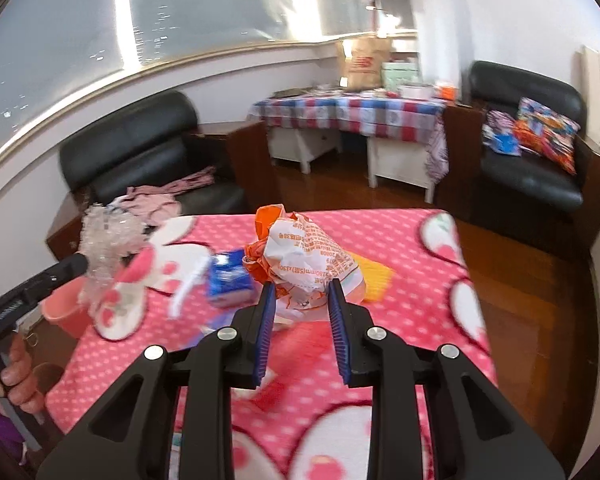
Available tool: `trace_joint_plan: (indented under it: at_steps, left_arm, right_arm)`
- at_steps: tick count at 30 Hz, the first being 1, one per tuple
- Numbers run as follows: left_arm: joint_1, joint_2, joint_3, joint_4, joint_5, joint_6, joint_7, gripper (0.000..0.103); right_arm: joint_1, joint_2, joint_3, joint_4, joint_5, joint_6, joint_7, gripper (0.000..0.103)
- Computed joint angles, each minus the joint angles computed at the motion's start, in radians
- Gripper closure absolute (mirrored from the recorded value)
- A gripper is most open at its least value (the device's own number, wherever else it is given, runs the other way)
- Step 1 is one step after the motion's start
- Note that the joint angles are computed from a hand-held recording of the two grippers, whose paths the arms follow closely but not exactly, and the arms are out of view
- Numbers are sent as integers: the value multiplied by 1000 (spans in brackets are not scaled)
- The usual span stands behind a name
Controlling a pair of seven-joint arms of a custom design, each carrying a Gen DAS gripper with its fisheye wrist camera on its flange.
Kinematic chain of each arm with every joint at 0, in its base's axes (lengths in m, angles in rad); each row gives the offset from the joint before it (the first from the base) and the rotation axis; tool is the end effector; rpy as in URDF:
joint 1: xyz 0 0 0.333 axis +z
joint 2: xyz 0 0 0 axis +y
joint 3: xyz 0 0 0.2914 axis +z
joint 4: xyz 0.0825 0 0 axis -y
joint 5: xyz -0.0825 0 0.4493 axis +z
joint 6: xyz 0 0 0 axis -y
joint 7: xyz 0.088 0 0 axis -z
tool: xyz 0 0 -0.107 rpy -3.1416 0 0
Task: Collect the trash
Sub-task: 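Carry the clear bag and paper bag over the pink bucket with both grippers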
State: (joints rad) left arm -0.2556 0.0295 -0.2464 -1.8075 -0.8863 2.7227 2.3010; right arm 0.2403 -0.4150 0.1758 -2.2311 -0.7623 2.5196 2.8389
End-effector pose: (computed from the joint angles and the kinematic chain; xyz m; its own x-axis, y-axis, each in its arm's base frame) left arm 0.6116 -0.3011 0.5710 -0.6383 -0.7235 0.2631 -0.5278 0.1624 -0.8337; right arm 0.4981 0.2367 0.5725 -0.2786 -0.9482 -0.1525 -0.5284 0.2839 -0.8001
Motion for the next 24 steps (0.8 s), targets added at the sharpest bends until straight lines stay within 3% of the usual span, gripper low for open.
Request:
trace_joint_plan:
  at_steps: [14,24]
  left_arm:
    - [63,-107,66,-117,94,127,-120,87]
    - [149,-99,93,-145,317,161,-341,87]
  right_arm:
    - [131,414,-14,441,84,63,-233,76]
    - [227,701,-42,779,220,26,-432,76]
